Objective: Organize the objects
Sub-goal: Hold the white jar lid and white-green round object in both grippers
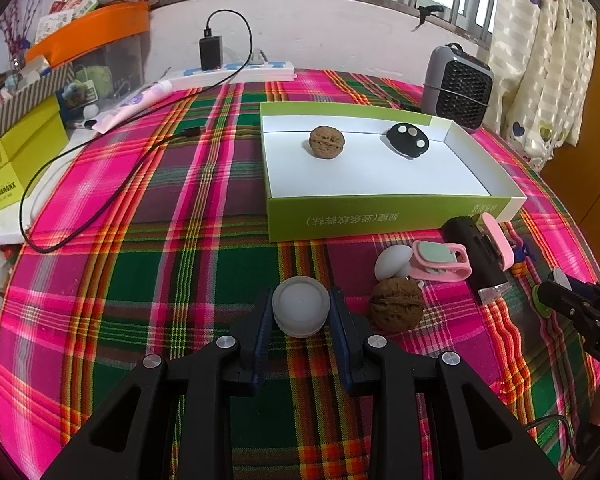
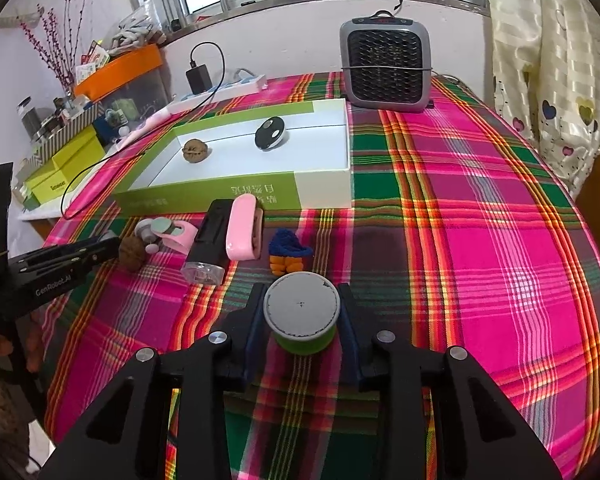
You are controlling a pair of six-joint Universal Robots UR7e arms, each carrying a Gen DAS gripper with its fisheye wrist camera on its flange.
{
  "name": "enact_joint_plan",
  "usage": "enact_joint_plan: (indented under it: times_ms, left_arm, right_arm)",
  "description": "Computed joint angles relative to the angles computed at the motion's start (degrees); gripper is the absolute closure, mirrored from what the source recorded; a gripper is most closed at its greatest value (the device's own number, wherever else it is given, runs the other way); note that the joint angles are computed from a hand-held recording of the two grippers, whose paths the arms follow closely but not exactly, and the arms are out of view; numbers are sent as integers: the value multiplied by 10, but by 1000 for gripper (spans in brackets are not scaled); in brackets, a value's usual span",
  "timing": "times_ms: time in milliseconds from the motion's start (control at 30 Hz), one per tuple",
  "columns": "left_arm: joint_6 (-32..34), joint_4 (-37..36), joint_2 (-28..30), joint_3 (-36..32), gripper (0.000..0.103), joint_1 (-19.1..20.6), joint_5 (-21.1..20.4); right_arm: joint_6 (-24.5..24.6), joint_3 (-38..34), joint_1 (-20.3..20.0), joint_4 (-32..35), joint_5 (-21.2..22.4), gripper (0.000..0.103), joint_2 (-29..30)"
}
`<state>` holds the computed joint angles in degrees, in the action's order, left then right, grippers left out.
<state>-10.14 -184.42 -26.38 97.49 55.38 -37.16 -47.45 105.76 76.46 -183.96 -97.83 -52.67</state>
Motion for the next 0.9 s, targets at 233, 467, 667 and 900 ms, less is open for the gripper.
enact_joint_plan:
  times_ms: [233, 467, 667, 900]
  left_arm:
    - [-2, 0, -1, 2, 78, -1, 2]
    - [1, 1, -1, 4, 78, -4, 3]
    - [3, 1, 1, 3, 78, -6, 5]
    - [1, -8, 1, 8, 78, -12, 13]
  right_arm:
    - [-1, 0, 0, -3, -2, 68, 1]
    - [-7, -1, 1, -4, -4, 68, 3]
    - [-12, 0, 3, -5, -3, 68, 3]
    - [-12, 2, 3, -9, -1, 68, 3]
